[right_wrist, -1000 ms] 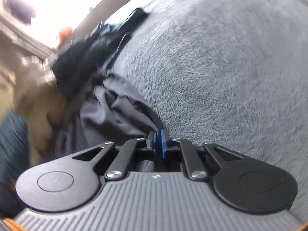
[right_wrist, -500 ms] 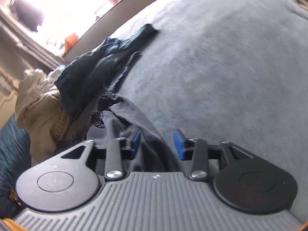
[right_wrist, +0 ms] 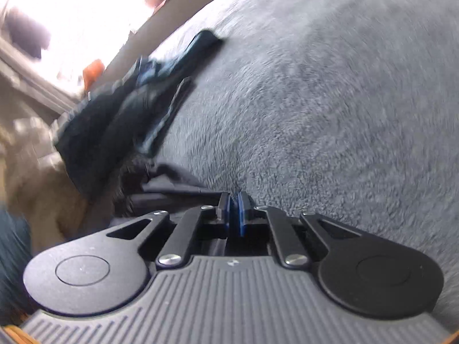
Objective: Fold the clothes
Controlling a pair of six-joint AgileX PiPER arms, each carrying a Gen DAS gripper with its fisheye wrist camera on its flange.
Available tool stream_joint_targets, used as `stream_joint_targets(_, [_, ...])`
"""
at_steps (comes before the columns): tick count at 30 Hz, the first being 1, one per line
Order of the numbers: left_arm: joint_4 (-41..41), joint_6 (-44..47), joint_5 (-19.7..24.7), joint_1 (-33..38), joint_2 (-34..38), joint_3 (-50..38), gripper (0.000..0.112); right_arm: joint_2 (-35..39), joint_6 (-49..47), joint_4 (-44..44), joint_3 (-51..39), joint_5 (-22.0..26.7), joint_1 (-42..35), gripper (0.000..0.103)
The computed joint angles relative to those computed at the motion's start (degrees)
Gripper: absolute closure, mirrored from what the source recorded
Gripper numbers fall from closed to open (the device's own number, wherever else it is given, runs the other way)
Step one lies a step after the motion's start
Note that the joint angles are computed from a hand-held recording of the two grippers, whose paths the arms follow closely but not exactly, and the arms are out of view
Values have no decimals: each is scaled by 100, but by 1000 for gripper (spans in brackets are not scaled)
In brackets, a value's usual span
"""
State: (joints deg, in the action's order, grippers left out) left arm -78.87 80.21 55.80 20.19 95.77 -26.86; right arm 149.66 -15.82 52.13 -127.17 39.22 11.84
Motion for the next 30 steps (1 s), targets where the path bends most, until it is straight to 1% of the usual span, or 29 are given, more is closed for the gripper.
stream_joint_targets(1, [3, -16, 16, 26, 19, -7, 44, -1, 29, 332, 64, 59, -80, 94])
stream_joint_targets(2, [10, -42, 33, 53, 34, -17, 44, -52, -13, 730, 224, 129, -182, 86])
stream_joint_targets(3, [6, -72, 47, 73, 46, -24, 44, -196, -209, 1211, 545, 155, -293, 81])
stream_joint_targets(4, [-2, -98, 60, 99, 60, -27, 44, -446, -635, 1773, 1037, 96, -404, 73])
stream_joint_targets(5, [-11, -128, 75, 135, 77, -27, 44, -734, -1196, 2334, 1568, 38, -514, 67])
stream_joint_targets(7, [-66, -197, 86, 174, 98, -15, 44, -1362, -2154, 3180, 2562, 98, -824, 59])
stream_joint_targets(9, [-147, -289, 24, 143, 45, 18, 44, -1939, -2802, 3673, 3397, 302, -1217, 58])
stream_joint_targets(12, [-286, -480, -246, -70, -222, 104, 44, -2759, -3416, 4235, 4542, 817, -1985, 57])
stream_joint_targets(14, [-303, -651, -452, -177, -452, 155, 43, -3156, -3343, 4233, 5047, 1299, -2565, 56])
stream_joint_targets(17, [-377, -1012, -803, -385, -647, 157, 44, -3634, -3176, 3851, 5620, 2104, -3347, 54])
stream_joint_targets(21, [-522, -1597, -1129, -583, -635, 19, 47, -3900, -2364, 2156, 5830, 2755, -3590, 54])
stream_joint_targets(23, [-666, -1732, -1297, -693, -686, 25, 47, -3926, -2044, 1406, 6111, 2725, -3384, 54])
stream_joint_targets(25, [-602, -1975, -1458, -796, -844, 27, 48, -3856, -2102, 1085, 6444, 2645, -3210, 53])
stream_joint_targets(30, [-563, -2123, -1935, -1167, -1082, 75, 50, -3667, -2756, 1277, 7089, 2091, -2627, 54])
